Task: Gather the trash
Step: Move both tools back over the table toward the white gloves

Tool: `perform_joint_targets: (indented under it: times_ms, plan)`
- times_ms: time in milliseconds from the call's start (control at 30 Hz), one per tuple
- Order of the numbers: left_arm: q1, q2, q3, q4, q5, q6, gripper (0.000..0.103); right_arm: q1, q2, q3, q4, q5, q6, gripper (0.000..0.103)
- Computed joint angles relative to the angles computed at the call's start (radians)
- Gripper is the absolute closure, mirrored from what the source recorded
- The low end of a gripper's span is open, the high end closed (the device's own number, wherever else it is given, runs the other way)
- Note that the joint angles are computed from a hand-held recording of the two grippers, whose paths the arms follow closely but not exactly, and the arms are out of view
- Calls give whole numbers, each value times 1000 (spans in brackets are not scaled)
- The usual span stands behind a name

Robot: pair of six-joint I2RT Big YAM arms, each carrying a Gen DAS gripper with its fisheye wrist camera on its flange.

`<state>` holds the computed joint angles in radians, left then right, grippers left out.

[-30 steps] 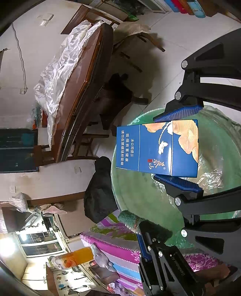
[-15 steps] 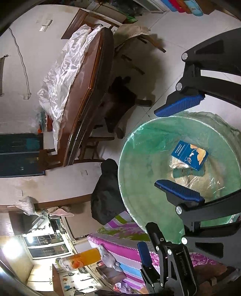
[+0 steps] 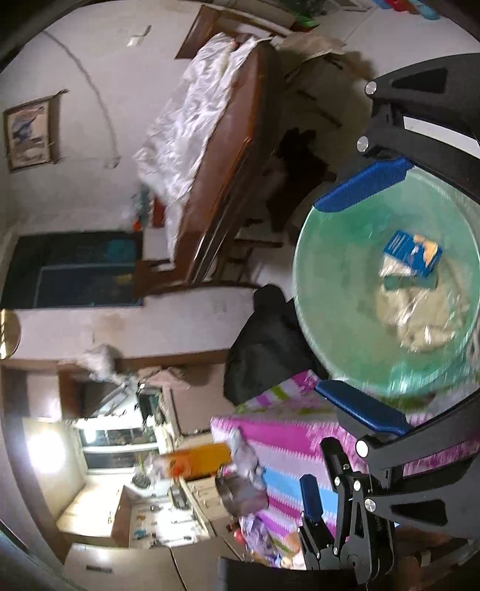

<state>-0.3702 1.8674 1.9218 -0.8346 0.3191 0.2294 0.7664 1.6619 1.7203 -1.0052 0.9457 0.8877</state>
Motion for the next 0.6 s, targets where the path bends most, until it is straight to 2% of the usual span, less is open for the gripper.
perform_joint_targets:
  times_ms: [200, 300, 400, 500, 533, 600]
  plan:
    - [118, -75, -88, 45, -1, 32, 33, 42, 71, 113, 76, -26, -137, 5]
    - [196, -97, -119, 62, -31, 41, 30, 53, 117, 173, 101, -73, -177, 5]
    - [310, -122, -146, 78, -50, 53, 30, 62, 168, 235, 133, -135, -224, 5]
    - [388, -121, -143, 100, -101, 107, 30, 72, 248, 343, 132, -198, -287, 5]
    - [415, -112, -131, 103, -139, 135, 30, 76, 275, 380, 134, -215, -305, 5]
    - [458, -92, -101, 88, -169, 182, 30, 84, 313, 431, 140, -238, -328, 5]
